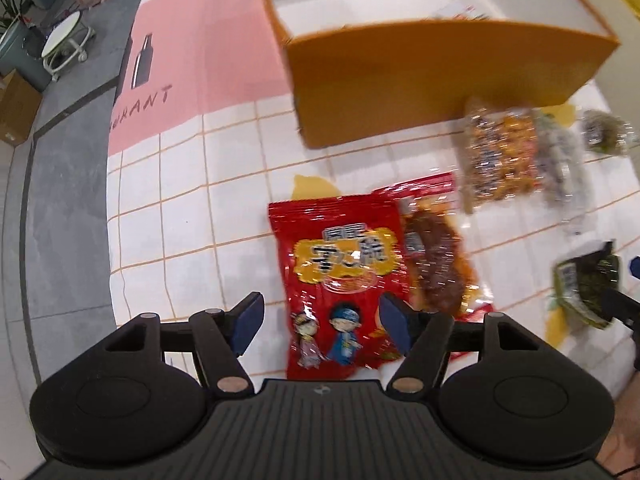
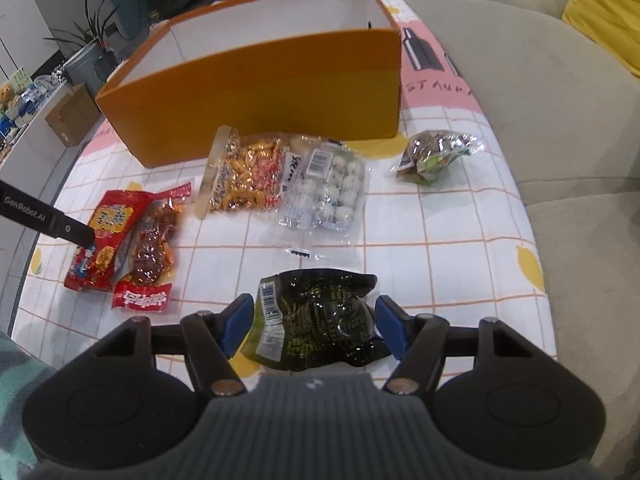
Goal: Organize snacks
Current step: 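Grasp the red spicy-strip bag with the left tool while the right tool grasps the dark seaweed packet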
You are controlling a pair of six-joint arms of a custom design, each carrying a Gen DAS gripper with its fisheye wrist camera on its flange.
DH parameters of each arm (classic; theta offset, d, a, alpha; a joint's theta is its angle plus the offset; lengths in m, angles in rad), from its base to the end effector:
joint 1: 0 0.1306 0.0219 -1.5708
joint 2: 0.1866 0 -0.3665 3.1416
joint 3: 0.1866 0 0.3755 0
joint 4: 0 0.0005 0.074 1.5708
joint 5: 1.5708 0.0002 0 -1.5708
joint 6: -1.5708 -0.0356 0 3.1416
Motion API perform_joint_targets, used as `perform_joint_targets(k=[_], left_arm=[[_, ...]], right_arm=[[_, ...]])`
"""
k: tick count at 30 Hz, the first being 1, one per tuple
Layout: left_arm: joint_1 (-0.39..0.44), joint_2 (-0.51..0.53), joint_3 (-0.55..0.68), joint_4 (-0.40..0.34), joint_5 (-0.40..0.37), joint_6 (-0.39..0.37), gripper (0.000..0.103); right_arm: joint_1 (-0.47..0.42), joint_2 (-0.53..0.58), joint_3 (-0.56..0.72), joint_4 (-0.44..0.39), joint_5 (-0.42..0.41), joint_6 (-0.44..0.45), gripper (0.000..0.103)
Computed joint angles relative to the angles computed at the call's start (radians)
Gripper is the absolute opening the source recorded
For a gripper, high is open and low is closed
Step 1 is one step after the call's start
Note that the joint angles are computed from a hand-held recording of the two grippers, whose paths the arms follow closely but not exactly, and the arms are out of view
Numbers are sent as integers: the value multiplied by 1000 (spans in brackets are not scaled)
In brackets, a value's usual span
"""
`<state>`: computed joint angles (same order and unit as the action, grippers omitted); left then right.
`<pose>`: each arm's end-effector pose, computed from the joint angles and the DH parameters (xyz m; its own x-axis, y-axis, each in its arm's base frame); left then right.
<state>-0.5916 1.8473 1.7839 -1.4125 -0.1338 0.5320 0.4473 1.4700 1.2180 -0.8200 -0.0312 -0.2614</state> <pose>0.4759 -0.3147 0.3259 -0.9872 0.0576 -0.1490 0.0481 0.9966 0.0664 0.4228 0.2035 0.3058 -0.8801 -0.1357 -0.4550 -0.2260 0.9625 0.1501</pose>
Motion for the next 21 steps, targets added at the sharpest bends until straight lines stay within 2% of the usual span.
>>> perform_joint_targets(k=[1,2,4,12,16,21], left_arm=[[8,9,1,-2,14,-8,78],[16,17,0,-3,30,-14,83],[32,12,-19,29,72,-7,86],[56,4,-59,86,154,-4,89],[63,-2,-86,129,191,16,84],[61,-8,-93,139,187,19,71]], right_arm=[[0,7,2,-1,2,3,65],[0,14,4,-2,3,5,65],[-1,27,7,-3,0,8,65],[-15,66,25,-13,-19,5,65],[-19,73,27,-17,-20,5,61],[-11,71,22,-7,1,23,58]])
